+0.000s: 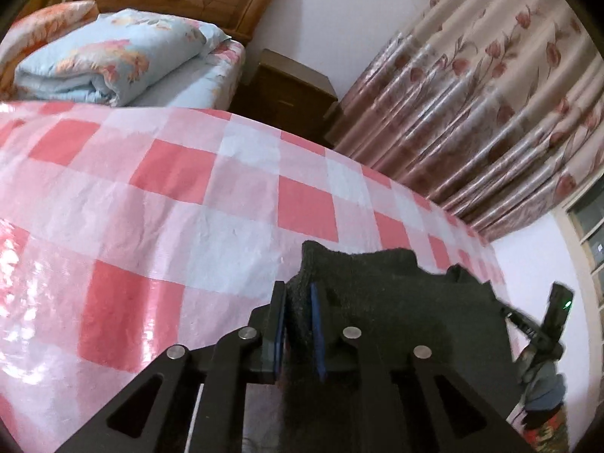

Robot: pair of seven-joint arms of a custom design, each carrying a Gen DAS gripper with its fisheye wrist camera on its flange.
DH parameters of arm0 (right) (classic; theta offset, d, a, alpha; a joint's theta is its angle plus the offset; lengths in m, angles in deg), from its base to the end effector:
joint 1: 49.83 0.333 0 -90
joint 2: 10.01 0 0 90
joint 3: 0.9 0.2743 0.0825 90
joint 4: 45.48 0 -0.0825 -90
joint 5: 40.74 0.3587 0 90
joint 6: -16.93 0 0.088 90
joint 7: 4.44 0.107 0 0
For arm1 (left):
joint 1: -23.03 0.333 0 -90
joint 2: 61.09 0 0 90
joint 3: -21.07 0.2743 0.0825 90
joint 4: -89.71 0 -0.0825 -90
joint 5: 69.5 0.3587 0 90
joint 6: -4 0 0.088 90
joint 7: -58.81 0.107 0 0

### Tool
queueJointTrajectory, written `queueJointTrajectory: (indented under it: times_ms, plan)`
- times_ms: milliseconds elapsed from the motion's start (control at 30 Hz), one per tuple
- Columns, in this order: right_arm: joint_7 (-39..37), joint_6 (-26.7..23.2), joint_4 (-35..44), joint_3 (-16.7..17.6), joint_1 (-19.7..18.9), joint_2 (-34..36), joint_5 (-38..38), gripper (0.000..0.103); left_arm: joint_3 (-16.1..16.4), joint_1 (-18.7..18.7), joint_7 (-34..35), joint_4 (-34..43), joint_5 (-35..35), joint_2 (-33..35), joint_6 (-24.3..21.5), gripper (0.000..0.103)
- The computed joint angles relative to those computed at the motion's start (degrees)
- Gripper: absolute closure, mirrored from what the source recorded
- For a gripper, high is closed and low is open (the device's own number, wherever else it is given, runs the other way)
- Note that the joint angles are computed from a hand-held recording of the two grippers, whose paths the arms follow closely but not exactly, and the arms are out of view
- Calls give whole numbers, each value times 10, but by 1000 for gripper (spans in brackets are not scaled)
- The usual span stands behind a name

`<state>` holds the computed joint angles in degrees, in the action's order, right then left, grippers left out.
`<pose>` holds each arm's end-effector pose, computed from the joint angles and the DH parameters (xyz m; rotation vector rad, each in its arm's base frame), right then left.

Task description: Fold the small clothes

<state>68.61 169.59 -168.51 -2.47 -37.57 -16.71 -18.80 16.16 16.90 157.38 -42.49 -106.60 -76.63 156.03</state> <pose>0.5341 0.0894 0.4939 -1.9280 1.5805 -0.3602 0.4885 -0.0805 0.4907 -2.1456 1.8728 -1.0987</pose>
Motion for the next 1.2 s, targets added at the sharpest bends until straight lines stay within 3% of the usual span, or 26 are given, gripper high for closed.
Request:
queueJointTrajectory:
  times_ms: [33,67,167,233,300,400,467,533,567,600,633,700,867,933,1100,1200]
  plan:
    - [31,-4,0,7,-6,-7,-39,10,-7,6,-18,-2,18,-8,1,86]
    - [55,-2,0,13,-9,-20,-72,0,-19,15,-45,-9,45,-23,13,86]
    - [88,41,-3,23,4,-50,-114,0,-77,64,-169,-30,170,-75,77,78]
    - [62,56,13,15,40,-45,-74,0,-79,51,-187,-13,192,-71,89,70]
    - [61,51,33,25,59,-25,-74,0,-87,40,-203,13,220,-49,72,66]
    - [108,24,75,55,64,28,-146,0,-135,60,-275,71,335,16,15,66]
    - [136,-16,96,65,67,57,-184,0,-134,48,-286,89,364,49,-4,66]
    - [221,-57,113,67,66,81,-305,0,-131,44,-312,98,405,80,-27,66]
    - [239,-62,110,51,78,82,-329,0,-119,34,-298,80,383,74,-12,66]
    - [244,-61,99,44,70,82,-313,0,-103,22,-279,65,351,66,12,66]
    - [225,-41,82,57,47,75,-256,0,-84,6,-256,56,304,61,19,66]
    - [148,-21,62,50,37,59,-126,0,-70,-5,-241,49,280,58,27,66]
    - [162,-24,60,55,39,60,-168,0,-82,0,-294,61,354,68,17,66]
    - [121,-11,49,51,37,53,-101,0,-84,-1,-310,67,377,73,12,66]
    - [-17,14,49,38,28,56,155,0,-78,-7,-317,73,386,77,7,65]
    - [-26,84,11,38,29,33,222,0,-81,-6,-335,84,415,84,-2,65]
